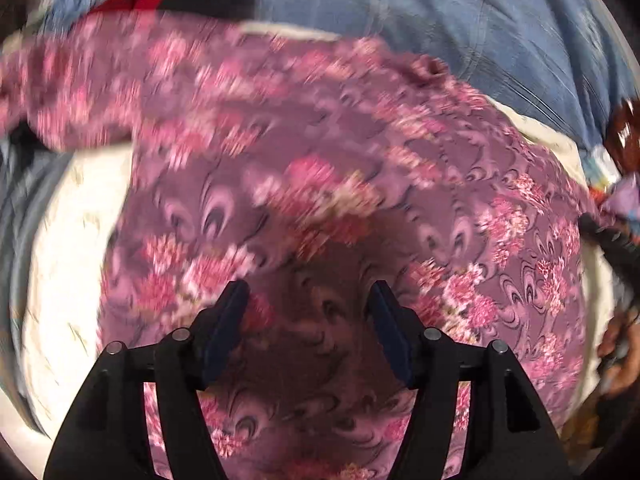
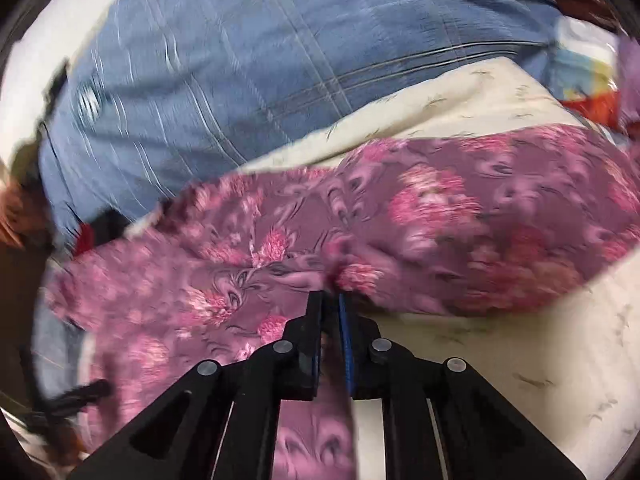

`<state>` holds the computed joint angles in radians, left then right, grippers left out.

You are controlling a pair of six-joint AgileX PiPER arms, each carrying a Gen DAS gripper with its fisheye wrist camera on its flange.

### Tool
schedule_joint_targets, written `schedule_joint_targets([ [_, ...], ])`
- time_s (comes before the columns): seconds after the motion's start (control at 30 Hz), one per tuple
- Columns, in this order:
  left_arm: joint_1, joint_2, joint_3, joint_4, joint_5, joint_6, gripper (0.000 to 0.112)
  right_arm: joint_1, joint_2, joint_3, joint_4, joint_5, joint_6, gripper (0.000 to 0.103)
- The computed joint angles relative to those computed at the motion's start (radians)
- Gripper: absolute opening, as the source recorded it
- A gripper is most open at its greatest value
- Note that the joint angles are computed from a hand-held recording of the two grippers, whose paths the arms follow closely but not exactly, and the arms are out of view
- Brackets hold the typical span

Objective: Fold small clothes

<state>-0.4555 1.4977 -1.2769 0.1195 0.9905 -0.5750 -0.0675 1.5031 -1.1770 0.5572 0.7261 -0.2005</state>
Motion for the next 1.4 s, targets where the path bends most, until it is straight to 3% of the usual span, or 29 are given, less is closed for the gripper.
schedule_joint_targets([
  [0.13,-0.016,0.021,-0.088,0.006,-0.045,0.015,0.066,-0.311,-0.074,0.015,0.087,0.006,-0.039,0.038],
  [0.23,-0.033,0.081,-0.140,0.048,-0.093,-0.021,0.068,-0.480,-0.021,-0.060,0.034,0.015,0.052,0.041],
  [0.37,-0.012,0.123,-0.081,-0.054,-0.183,0.015,0.068,-0.574,0.114,-0.193,0.036,0.076,0.120,0.047],
  [0.47,-0.088,0.138,-0.090,0.112,-0.170,-0.049,0.071,-0.576,0.212,-0.287,0.023,0.111,0.157,0.048],
  [0.53,-0.110,0.150,-0.102,0.125,-0.162,-0.029,0.071,-0.539,0.273,-0.349,-0.043,0.117,0.235,0.048],
  [0.6,-0.122,0.144,-0.097,0.129,-0.167,-0.025,0.070,-0.511,0.309,-0.390,-0.085,0.134,0.270,0.027],
  [0.63,-0.116,0.134,-0.096,0.106,-0.177,0.002,0.070,-0.500,0.311,-0.411,-0.098,0.138,0.259,0.004],
  [0.73,-0.108,0.100,-0.103,0.157,-0.207,-0.035,0.070,-0.527,0.197,-0.367,0.005,0.037,0.072,0.004],
  [0.8,-0.098,0.091,-0.106,0.233,-0.222,-0.104,0.078,-0.555,0.153,-0.358,0.059,-0.032,0.008,0.004],
  [0.87,-0.059,0.118,-0.124,0.232,-0.209,-0.130,0.080,-0.555,0.208,-0.439,-0.047,0.026,0.097,0.004],
  [0.97,0.027,0.189,-0.163,0.023,-0.179,0.000,0.080,-0.506,0.261,-0.464,-0.230,0.066,0.230,0.004],
  [1.1,0.006,0.208,-0.178,0.088,-0.158,-0.043,0.080,-0.451,0.256,-0.439,-0.288,0.035,0.288,0.004],
  [1.4,0.125,0.172,-0.155,-0.174,-0.189,0.108,0.080,-0.220,0.116,-0.374,-0.291,0.051,0.263,0.005],
])
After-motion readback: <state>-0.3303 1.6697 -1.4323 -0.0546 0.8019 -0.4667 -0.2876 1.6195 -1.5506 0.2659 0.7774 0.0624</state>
